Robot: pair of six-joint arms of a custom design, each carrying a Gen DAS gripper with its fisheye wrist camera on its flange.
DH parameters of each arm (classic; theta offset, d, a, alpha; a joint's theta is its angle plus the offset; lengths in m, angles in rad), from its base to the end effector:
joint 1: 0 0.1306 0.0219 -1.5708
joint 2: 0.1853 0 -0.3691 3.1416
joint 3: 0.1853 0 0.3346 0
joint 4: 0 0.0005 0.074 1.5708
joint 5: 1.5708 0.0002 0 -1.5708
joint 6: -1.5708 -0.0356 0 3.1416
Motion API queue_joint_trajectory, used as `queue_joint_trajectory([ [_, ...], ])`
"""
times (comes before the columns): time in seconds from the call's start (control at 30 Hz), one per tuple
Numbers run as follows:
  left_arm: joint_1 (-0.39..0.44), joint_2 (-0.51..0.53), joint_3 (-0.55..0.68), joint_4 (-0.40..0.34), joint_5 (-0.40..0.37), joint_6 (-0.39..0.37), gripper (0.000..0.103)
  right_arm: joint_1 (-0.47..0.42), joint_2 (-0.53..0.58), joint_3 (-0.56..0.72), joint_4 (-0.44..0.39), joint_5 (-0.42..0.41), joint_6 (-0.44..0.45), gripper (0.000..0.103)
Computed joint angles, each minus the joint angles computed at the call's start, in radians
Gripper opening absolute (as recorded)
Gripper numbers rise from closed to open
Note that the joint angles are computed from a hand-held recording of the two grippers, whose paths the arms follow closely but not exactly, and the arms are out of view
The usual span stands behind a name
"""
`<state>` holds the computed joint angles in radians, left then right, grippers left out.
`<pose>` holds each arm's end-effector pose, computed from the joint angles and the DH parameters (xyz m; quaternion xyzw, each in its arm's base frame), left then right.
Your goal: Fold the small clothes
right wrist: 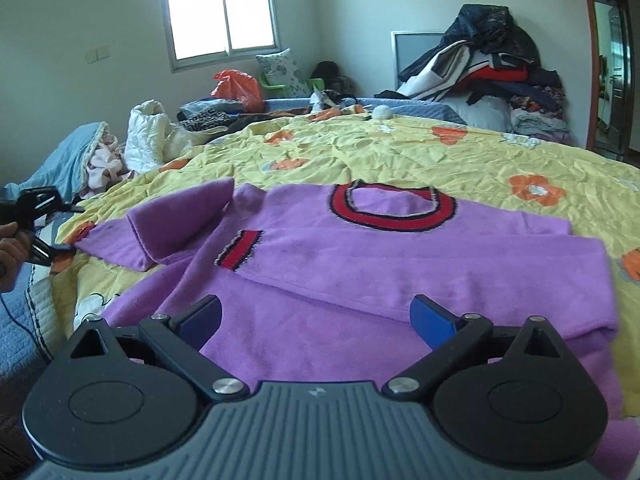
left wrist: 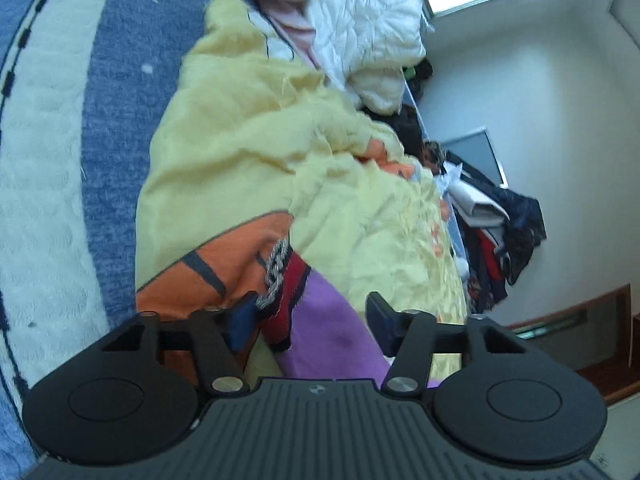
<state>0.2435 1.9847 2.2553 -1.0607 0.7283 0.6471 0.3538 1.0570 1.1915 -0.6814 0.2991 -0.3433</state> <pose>0.6106 0.1268 0.4533 -0.2499 0.8382 -0.3940 0.2823 0.3101 0.1028 0.4685 0.0685 0.8624 0.0434 0.4996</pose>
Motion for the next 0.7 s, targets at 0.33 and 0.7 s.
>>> queue_joint_trajectory([
  [0.33,-0.026,0.027,-0.019,0.038,-0.004,0.005,0.005,0.002,-0.024,-0.017,-0.032,0.005,-0.014,0.101],
  [0.7,0.066,-0.091,-0.114,0.278,-0.148,0.074,0.005,0.038,-0.041,-0.005,-0.065,0.083,-0.009,0.101],
])
